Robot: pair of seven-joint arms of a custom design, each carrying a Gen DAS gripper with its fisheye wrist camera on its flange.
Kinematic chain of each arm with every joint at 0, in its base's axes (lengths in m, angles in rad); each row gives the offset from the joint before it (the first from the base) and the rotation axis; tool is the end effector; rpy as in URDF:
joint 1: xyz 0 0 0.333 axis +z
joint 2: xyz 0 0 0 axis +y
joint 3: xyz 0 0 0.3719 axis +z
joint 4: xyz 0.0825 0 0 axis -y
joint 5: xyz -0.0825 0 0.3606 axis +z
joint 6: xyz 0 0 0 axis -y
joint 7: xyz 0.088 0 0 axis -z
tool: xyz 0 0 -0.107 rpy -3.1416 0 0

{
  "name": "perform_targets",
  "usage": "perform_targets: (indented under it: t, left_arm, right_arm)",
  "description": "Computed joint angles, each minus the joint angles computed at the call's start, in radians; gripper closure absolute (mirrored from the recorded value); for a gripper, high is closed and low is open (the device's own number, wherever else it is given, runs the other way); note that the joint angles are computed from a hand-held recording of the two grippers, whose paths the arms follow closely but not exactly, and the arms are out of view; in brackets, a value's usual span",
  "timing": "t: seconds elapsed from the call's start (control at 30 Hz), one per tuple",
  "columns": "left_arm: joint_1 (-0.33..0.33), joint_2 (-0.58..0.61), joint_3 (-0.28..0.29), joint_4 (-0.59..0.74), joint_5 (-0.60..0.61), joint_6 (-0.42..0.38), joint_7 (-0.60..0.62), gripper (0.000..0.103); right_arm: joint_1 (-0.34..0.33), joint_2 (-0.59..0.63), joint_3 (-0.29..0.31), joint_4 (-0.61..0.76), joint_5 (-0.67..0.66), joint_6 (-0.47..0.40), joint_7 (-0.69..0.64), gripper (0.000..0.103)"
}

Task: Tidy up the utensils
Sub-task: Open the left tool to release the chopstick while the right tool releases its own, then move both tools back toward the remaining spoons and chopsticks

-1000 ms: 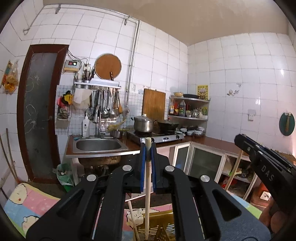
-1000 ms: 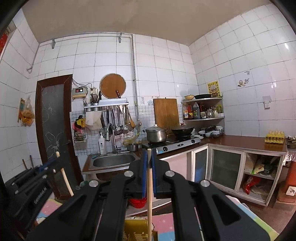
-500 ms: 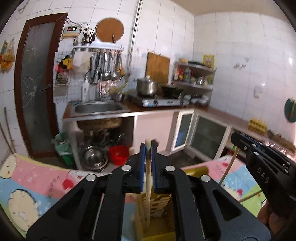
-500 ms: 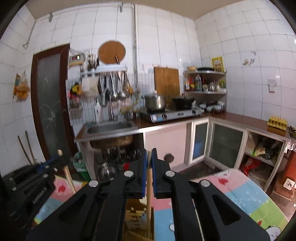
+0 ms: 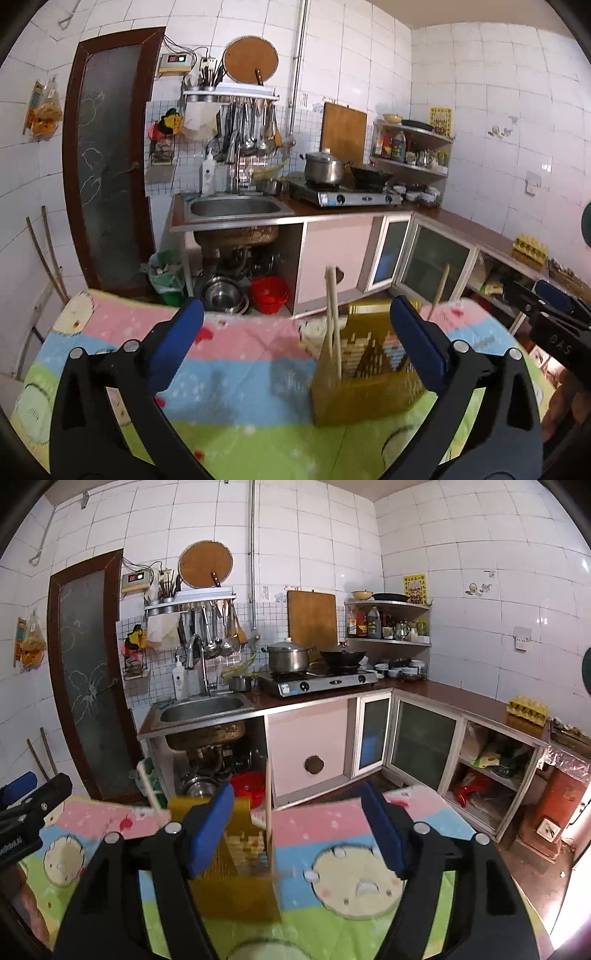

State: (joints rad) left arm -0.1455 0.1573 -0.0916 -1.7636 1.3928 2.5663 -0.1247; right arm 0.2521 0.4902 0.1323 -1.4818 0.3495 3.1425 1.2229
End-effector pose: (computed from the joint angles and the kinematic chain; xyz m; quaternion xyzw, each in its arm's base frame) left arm 0.6165 -0.1602 0.5972 -0.7078 0.4379 -0.3314 0.4443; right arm 0.7087 0.2243 0.5922 -0.6762 0.4853 -0.2914 0.4714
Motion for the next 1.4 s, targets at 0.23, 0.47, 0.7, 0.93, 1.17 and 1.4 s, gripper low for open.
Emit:
perform_targets:
  t: [0.23,0.47,0.7,0.93,1.17,1.4]
  left_arm:
    - [0.0,-0.04,-0.024,-0.155,-0.073,0.008,-0.031,0.005]
    - [-0.002,0.026,-0.027,-0.225,-0.228,0.085,0.026,0.005]
    - [-0.035,0.081,-0.005,-0.234,-0.26,0.092,0.067,0.005]
    - [-0.047,0.098,0.004,-0.232,-0.334,0.103,0.139,0.005]
    - [-0.052,0.116,0.008,-0.226,-0.42,0.098,0.205,0.005]
    - [-0.057,0.117,0.017,-0.231,-0.441,0.103,0.211,0.005]
  right_arm:
    - [-0.059,-0.088,0.063,-0.288,0.036,0.061,-0.045,0.031]
    - [-0.038,-0.073,0.025,-0.423,0.038,0.07,-0.019,0.031]
    - [0.009,-0.045,-0.029,-0.433,0.011,0.032,0.027,0.031]
    - [0.073,-0.042,-0.099,-0.424,-0.034,-0.039,0.085,0.031]
    - [0.17,-0.049,-0.21,-0.431,-0.134,-0.079,0.181,0.032]
    - [0.141,-0.07,-0.168,-0.446,-0.16,-0.115,0.202,0.061]
